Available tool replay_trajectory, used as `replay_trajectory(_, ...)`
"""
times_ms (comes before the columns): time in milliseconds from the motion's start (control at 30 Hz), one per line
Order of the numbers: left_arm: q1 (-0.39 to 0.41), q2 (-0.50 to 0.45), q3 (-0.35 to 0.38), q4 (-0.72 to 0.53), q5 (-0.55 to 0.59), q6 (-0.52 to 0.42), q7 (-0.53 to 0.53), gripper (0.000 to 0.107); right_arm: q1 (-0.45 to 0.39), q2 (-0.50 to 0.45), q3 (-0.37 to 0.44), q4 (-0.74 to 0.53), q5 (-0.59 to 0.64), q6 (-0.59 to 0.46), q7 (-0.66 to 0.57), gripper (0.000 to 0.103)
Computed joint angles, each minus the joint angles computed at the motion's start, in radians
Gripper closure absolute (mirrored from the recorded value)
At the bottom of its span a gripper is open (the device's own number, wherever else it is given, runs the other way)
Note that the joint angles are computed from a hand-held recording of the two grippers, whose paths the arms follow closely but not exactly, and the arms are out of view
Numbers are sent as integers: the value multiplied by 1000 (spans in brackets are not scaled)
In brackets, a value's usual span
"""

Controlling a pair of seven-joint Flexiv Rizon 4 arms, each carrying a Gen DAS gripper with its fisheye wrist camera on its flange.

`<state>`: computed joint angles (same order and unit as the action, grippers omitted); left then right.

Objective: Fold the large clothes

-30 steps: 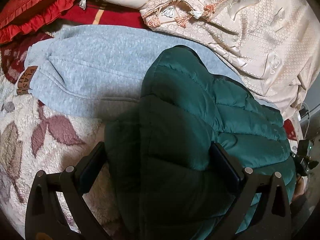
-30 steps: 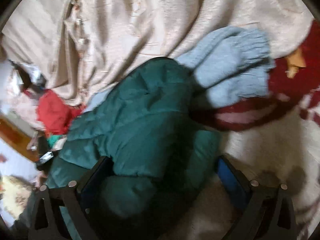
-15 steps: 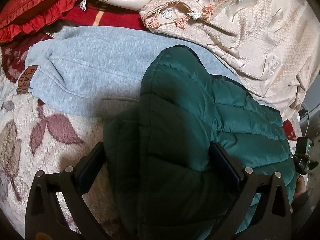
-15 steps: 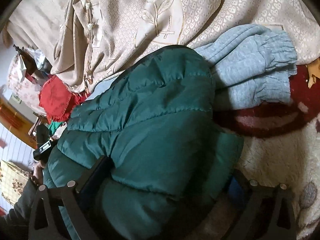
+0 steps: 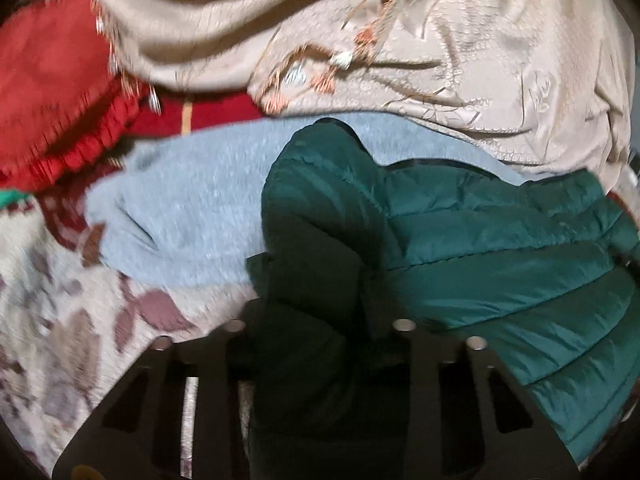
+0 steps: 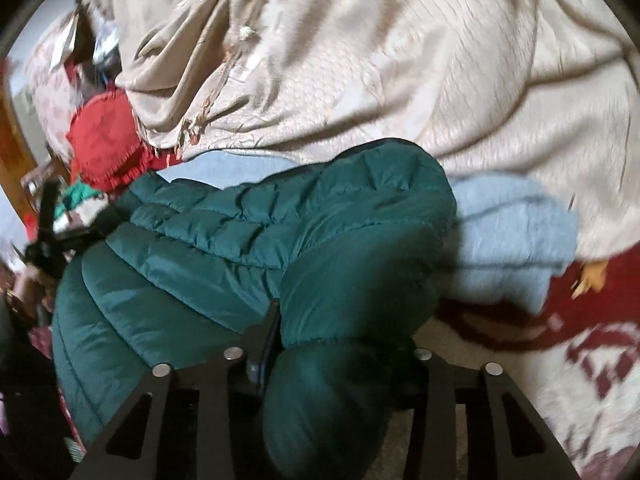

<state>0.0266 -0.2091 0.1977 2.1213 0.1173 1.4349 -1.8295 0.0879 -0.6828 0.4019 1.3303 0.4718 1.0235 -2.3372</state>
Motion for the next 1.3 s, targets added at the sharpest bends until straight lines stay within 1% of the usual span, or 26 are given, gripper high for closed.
replay_trajectory(67, -35, 13, 43, -22, 68, -11, -62, 81, 18, 20, -10, 29, -11, 61, -12, 69)
replay_trajectory(167, -56, 31, 72, -43, 154, -13, -151, 83, 38, 51, -13, 76, -35, 167, -21, 71)
replay_trajectory(267, -86, 63, 109, -74, 302, 3, -297, 84, 47, 81, -5, 127, -63, 295, -25, 72)
replay_trajectory(333, -74, 81, 96, -79, 337, 13, -340, 84, 54, 95, -4, 155, -88, 377, -9, 72)
replay_trajectory(400, -48, 98, 68, -70, 333, 27, -343, 84, 57, 107, -2, 175, -114, 439, 5, 72)
replay_trajectory(467, -27, 111, 40, -63, 326, 32, -335, 84, 36, 123, 22, 197, -128, 477, 9, 72)
replay_trajectory(567, -17, 139, 11, -57, 340, 13, -351, 84, -1, 150, 59, 238, -152, 525, 9, 72)
replay_trajectory(667, -10, 195, -21, -29, 368, 17, -413, 84, -41, 185, 95, 293, -173, 580, 12, 72)
replay_trajectory(767, 9, 251, -65, -10, 431, 28, -487, 85, -128, 206, 175, 331, -178, 613, 7, 72)
replay_trajectory(833, 29, 276, -102, -5, 476, 18, -531, 85, -186, 214, 227, 357, -187, 629, 6, 72)
replay_trajectory(967, 60, 324, -194, -10, 573, -82, -647, 85, -282, 215, 309, 394, -225, 614, 13, 72)
replay_trajectory(1000, 61, 335, -212, -8, 596, -105, -668, 85, -295, 214, 317, 401, -237, 608, 20, 72)
replay_trajectory(1067, 56, 354, -236, 2, 614, -131, -693, 85, -343, 206, 357, 411, -258, 585, 25, 72)
replay_trajectory(1167, 49, 377, -254, 19, 608, -158, -698, 85, -404, 195, 410, 423, -280, 558, 22, 72)
replay_trajectory(1300, 53, 399, -293, 22, 637, -216, -735, 85, -420, 185, 418, 417, -290, 524, 17, 72)
